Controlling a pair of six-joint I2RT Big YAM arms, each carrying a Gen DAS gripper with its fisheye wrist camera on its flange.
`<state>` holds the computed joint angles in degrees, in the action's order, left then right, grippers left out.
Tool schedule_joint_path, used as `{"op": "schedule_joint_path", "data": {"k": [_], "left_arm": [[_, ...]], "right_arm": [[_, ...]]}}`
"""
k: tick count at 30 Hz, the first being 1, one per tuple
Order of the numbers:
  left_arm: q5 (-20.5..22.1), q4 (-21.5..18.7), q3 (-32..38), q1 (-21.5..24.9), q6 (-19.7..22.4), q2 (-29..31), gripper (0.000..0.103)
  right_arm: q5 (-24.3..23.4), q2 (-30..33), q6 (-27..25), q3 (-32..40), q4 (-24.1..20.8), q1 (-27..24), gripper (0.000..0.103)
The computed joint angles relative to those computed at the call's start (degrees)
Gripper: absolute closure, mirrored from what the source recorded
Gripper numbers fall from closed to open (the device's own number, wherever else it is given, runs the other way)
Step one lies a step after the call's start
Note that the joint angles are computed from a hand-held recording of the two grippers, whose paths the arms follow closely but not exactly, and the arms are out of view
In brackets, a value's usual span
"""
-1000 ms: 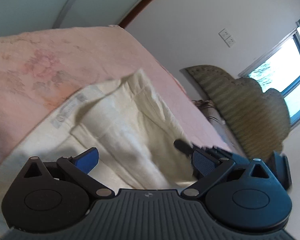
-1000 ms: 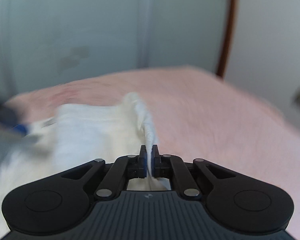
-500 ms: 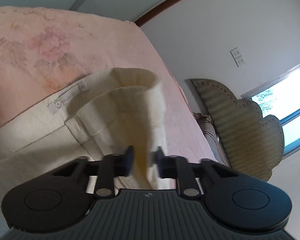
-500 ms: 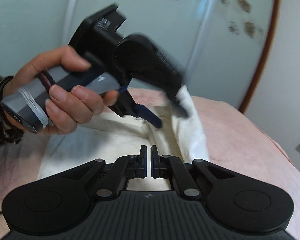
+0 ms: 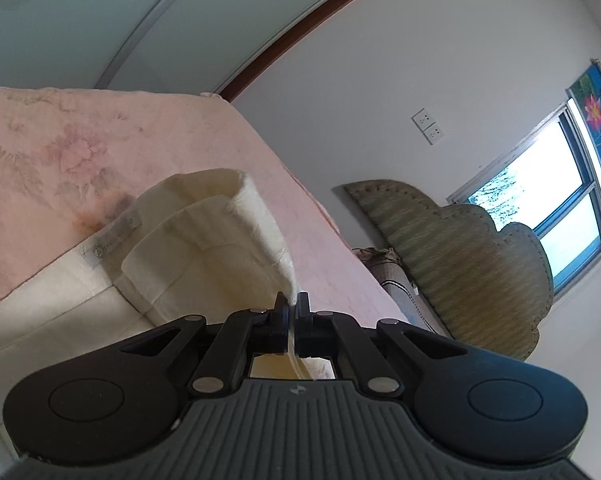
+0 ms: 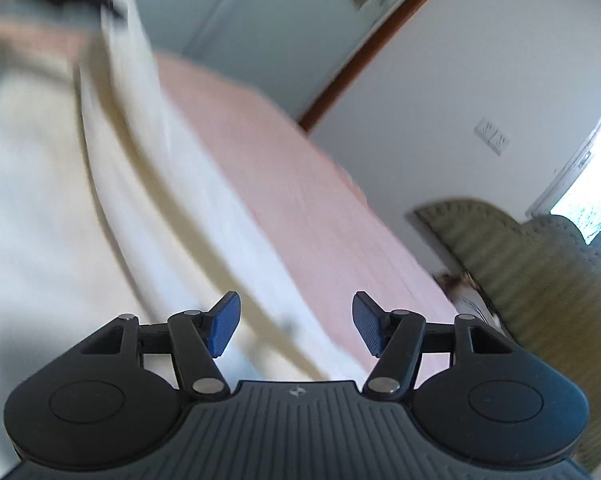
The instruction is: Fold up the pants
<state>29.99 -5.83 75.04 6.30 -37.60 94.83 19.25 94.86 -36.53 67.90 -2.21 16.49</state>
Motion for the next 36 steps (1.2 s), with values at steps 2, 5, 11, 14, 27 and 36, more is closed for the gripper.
{"op": "schedule_joint_path", "data": {"k": [2,5,11,14,27,36], "left_arm": [[0.5,0.7,-0.9,0.1,0.1,-0.9,0.102],[0.3,0.6,-2.1,-0.1,1.9,-2.3,0.102],[1.9,-0.7,-3.3,1.3,2.5,-3.3,0.102],[2.2,-0.2,-5.0,2.3,4.8,-4.8,0.102],[7.8,-12.3,-11.5,9.6,24.6,-11.5,0.102],[1.6,-17.1,-12.9,10.0,29.4,-11.4,0.101]], "right_arm": [[1.5,1.1,-1.3,0.2,0.1,-0.5,0.042],[2.2,3.5,-2.1,1.7,0.7,-0.9,0.043],[3.0,5.6,-2.0,3.7,-1.9,-1.4,0.098],[3.9,2.3,-2.6,0.1,-0.4,0.0,0.099],[4.1,-18.1,9.2,-14.6,-12.4,11.9,0.099],[2.9,-17.9,17.8,-18.4,-11.5,14.9,0.099]]}}
